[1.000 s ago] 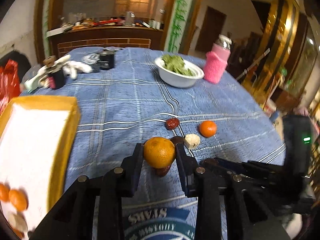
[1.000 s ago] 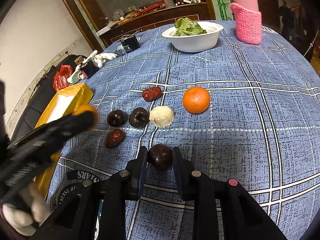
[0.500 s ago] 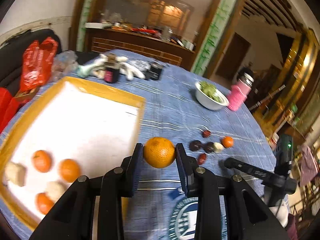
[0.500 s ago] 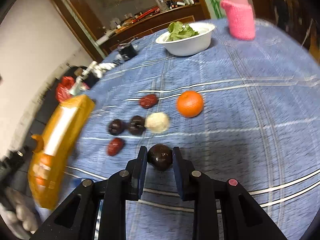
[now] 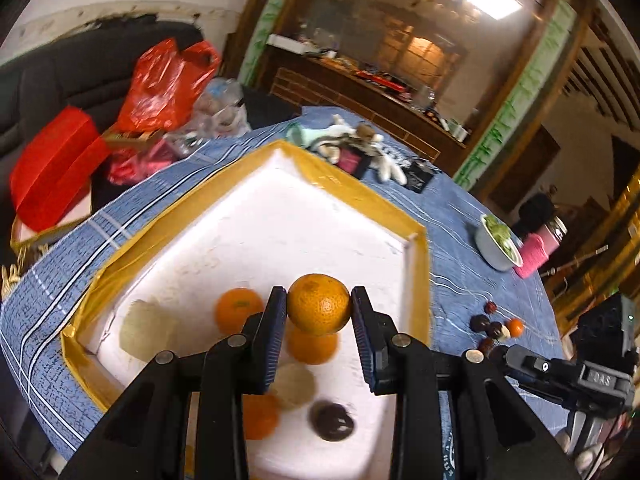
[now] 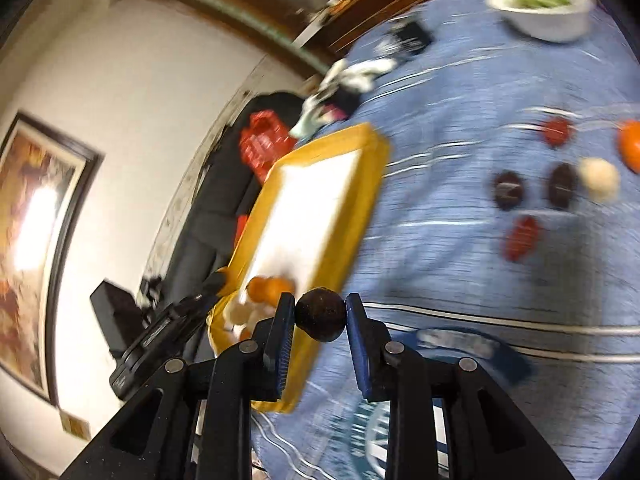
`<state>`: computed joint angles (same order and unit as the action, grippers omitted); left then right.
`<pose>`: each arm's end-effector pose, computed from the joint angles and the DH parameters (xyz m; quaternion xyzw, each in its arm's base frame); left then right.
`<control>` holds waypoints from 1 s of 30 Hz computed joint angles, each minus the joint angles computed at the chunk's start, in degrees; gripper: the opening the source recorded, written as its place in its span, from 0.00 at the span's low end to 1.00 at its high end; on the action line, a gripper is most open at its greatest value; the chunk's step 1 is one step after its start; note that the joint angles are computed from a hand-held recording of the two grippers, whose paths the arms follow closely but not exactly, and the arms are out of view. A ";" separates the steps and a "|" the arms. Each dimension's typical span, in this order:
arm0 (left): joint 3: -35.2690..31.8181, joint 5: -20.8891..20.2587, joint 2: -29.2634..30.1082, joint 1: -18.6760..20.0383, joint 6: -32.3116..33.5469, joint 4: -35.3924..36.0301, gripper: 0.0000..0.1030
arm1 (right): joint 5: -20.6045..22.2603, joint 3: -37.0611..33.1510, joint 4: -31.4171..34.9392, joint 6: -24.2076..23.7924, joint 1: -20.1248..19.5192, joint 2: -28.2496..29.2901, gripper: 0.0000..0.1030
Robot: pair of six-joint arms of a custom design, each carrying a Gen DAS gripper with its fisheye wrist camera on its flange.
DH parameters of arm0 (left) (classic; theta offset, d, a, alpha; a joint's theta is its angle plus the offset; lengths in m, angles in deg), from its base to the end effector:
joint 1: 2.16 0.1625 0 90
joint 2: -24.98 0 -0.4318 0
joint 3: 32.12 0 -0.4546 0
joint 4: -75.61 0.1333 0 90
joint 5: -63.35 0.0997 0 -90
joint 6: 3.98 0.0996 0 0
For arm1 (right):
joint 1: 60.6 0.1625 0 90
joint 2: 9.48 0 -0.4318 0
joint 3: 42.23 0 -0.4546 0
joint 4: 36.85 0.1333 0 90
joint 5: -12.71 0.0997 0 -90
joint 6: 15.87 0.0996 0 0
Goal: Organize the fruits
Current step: 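Carry plum and tangerine over the white tray and open both grippers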
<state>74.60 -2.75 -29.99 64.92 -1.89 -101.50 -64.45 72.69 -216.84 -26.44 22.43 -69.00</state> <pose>-0.0984 -0.6786 0.1425 0.1404 0.9236 -0.3279 0.1403 0.0797 -0.6287 0.1371 -0.0630 0.9473 -0.3083 0.0605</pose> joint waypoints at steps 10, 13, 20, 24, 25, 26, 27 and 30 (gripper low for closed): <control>-3.20 -0.15 0.76 2.83 -1.39 2.94 0.31 | -13.57 -11.02 2.85 -3.84 8.75 11.33 0.30; -3.59 -0.27 0.66 3.27 -1.71 3.42 0.31 | -16.60 -12.24 1.87 -5.45 9.97 13.15 0.30; -2.58 -1.24 -0.58 3.56 -2.20 2.42 0.53 | -18.24 -12.88 -0.06 -6.08 10.88 14.66 0.69; -1.32 -1.87 -1.82 2.78 -2.84 2.04 0.59 | -18.52 -10.93 -1.70 -6.48 10.96 13.25 0.68; -0.91 -2.02 -2.13 2.50 -2.76 1.83 0.60 | -18.34 -9.65 -2.83 -6.66 10.67 12.28 0.68; -0.40 -2.22 -2.52 2.16 -2.68 1.61 0.62 | -18.24 -8.44 -3.67 -6.70 10.49 11.41 0.68; 0.15 -2.54 -2.92 1.73 -2.57 1.34 0.65 | -18.08 -6.95 -4.74 -6.92 10.08 10.27 0.68; 1.71 -3.28 -3.92 0.16 -1.73 0.52 0.69 | -18.55 -2.81 -7.84 -8.05 8.91 7.08 0.68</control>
<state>76.30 -6.03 -33.91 65.08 -3.62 -100.98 -83.00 69.88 -224.68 -34.49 31.34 -61.93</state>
